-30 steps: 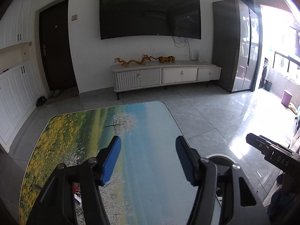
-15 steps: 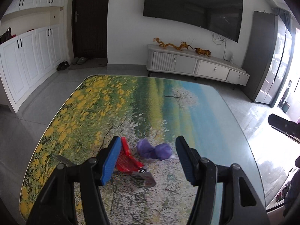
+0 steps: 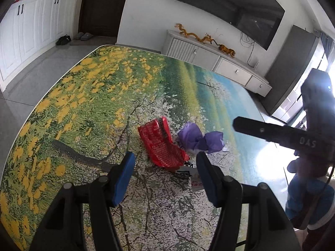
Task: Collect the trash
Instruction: 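Grasp the purple bag with the right gripper while the left gripper grasps the red snack bag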
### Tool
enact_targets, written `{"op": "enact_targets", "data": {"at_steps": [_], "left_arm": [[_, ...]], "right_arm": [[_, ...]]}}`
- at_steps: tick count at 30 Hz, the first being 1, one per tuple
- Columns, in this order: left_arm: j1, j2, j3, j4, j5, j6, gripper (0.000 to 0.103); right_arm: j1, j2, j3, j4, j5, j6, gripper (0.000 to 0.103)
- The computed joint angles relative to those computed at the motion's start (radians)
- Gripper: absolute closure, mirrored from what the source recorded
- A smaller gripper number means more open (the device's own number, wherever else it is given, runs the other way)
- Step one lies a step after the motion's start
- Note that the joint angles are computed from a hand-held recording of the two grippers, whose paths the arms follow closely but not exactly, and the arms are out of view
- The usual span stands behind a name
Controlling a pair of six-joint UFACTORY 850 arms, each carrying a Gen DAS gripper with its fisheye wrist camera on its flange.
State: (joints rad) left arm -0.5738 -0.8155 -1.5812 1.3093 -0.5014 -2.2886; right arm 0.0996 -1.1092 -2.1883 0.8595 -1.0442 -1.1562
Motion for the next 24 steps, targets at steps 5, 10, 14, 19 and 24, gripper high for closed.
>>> {"op": "enact_targets", "data": {"at_steps": [5, 10, 14, 19, 24], "left_arm": [[0.010, -0.008, -0.003, 0.007, 0.032, -0.016, 0.044], [0.016, -0.005, 0.004, 0.035, 0.050, -0.032, 0.044], [0.022, -0.023, -0.023, 0.001, 0.073, 0.023, 0.044], [0.036, -0.053, -0.066, -0.091, 0.129, 0.106, 0.044], [0.031, -0.098, -0.148, -0.244, 0.094, 0.302, 0.045]], "right_arm": [[0.022, -0.059, -0.061, -0.042, -0.075, 0.014, 0.046], [0.032, -0.102, -0.106, -0.053, -0.139, 0.020, 0.059], [0.022, -0.121, -0.136, -0.038, -0.171, 0.014, 0.067], [-0.004, -0.098, -0.104, -0.017, -0.144, 0.004, 0.068], [-0.037, -0.068, -0.064, 0.022, -0.115, -0.002, 0.068]]}}
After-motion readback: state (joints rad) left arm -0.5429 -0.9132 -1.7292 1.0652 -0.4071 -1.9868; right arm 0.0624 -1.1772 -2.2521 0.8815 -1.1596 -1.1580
